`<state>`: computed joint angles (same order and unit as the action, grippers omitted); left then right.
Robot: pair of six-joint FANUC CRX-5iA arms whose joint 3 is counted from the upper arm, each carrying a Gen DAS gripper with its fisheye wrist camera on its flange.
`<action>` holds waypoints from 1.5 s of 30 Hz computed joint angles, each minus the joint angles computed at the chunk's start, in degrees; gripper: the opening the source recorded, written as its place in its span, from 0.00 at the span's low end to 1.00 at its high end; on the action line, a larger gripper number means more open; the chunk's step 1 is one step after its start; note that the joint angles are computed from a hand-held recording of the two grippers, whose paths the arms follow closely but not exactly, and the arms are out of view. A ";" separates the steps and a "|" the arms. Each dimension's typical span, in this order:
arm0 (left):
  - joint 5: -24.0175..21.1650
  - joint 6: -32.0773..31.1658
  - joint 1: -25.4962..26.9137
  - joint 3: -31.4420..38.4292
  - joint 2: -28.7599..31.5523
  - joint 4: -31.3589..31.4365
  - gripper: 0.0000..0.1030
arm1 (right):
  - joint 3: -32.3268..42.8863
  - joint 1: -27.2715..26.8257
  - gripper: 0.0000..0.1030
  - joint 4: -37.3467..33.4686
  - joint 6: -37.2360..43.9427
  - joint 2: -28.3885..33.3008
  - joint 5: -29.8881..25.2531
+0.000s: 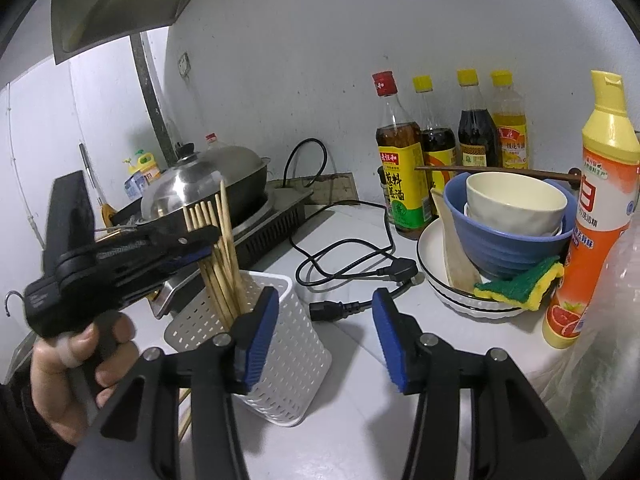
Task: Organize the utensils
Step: 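Lower the left gripper's chopstick into the white holder and open it, then move both open grippers back over the remaining chopsticks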
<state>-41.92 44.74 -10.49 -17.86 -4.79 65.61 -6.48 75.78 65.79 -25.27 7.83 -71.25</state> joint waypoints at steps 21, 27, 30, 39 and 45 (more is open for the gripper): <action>-10.30 -7.58 10.65 -5.73 -7.57 1.63 0.60 | 16.75 3.20 0.46 -4.47 12.01 9.52 -9.92; -11.95 -11.27 13.35 -6.88 -9.74 0.27 0.60 | 23.25 4.22 0.46 -5.91 15.86 13.52 -12.36; -14.49 -13.49 15.22 -6.98 -10.52 -0.57 0.60 | 26.25 4.63 0.46 -6.39 17.68 15.40 -13.35; -19.06 -15.88 20.12 -7.99 -11.71 -1.50 0.60 | 35.67 5.48 0.46 -8.16 22.96 21.21 -15.69; -20.46 -17.37 23.77 -9.17 -12.16 -2.41 0.60 | 42.95 5.85 0.46 -9.74 27.60 25.65 -17.34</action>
<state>-62.38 27.36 13.28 -27.03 -16.95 63.20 36.47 81.63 56.05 2.32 33.48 -88.59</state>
